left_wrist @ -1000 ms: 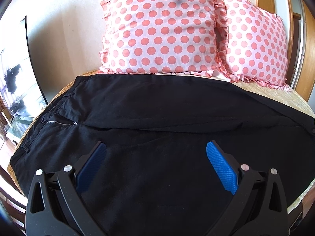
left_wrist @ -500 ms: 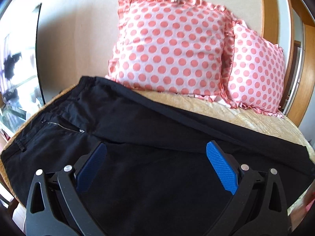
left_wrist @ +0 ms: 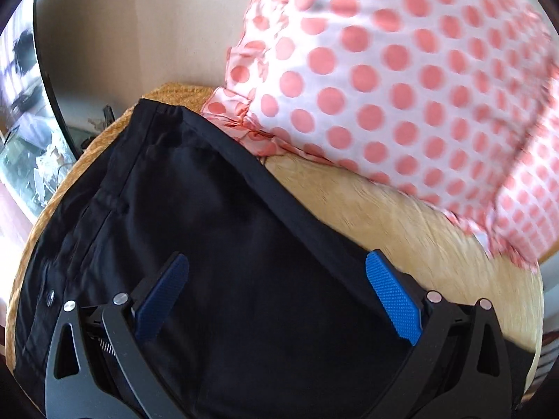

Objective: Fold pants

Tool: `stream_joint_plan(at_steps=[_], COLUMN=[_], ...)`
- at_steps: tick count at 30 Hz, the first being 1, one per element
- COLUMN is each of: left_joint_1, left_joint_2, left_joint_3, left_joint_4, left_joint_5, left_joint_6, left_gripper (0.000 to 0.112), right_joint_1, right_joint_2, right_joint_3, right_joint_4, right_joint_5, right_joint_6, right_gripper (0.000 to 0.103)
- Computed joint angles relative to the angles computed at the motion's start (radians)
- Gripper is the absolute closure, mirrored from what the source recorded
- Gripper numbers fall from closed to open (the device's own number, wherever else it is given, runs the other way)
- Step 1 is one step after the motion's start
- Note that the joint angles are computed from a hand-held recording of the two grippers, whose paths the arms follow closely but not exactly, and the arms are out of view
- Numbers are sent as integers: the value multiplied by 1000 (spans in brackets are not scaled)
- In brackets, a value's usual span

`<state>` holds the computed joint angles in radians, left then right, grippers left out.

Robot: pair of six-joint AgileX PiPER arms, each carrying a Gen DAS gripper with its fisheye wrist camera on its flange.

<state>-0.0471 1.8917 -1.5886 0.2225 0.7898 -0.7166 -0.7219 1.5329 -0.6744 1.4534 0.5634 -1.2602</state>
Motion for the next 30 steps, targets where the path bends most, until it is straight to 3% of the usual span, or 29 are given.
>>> stream_joint_plan(at_steps=[1,4,6,8,9,11,17,24,27,30], left_joint_1=[18,73,95,106,110,120,101,7,-77,-232], left_joint_2=[49,222,298,342,350,336,133,-357,-581,-771], left_joint_3=[-72,-328,-438,-493,-502,-466,-177,317,495,629], left_joint_4=[-30,-143,-184,-202,-206,-224,-164,43,161,351], left_joint_5=[33,170,244,279,285,257,89,-107,-110,-12], left_joint_6=[16,65,60,40,35,29,-17,-166,-305,-519], left_gripper=[15,36,59,71,85,96,105,106,106,106], right_joint_1=[4,15,18,21,23,23,5,-10,-42,-69], right_joint_2=[1,-1,-3,-3,-4,-4,20,42,31,13], right_joint_3=[-3,-12,-14,-17,-17,-17,-34,-92,-126,-147], right_joint_4=[-6,-34,-45,-51,-54,-53,-31,-16,-13,-13], right_joint_5=[-4,-19,-21,-25,-29,-29,7,34,59,70], right_joint_6=[2,22,33,37,40,40,19,13,20,25], right_gripper=[98,98,98,98,98,98,98,98,98,98])
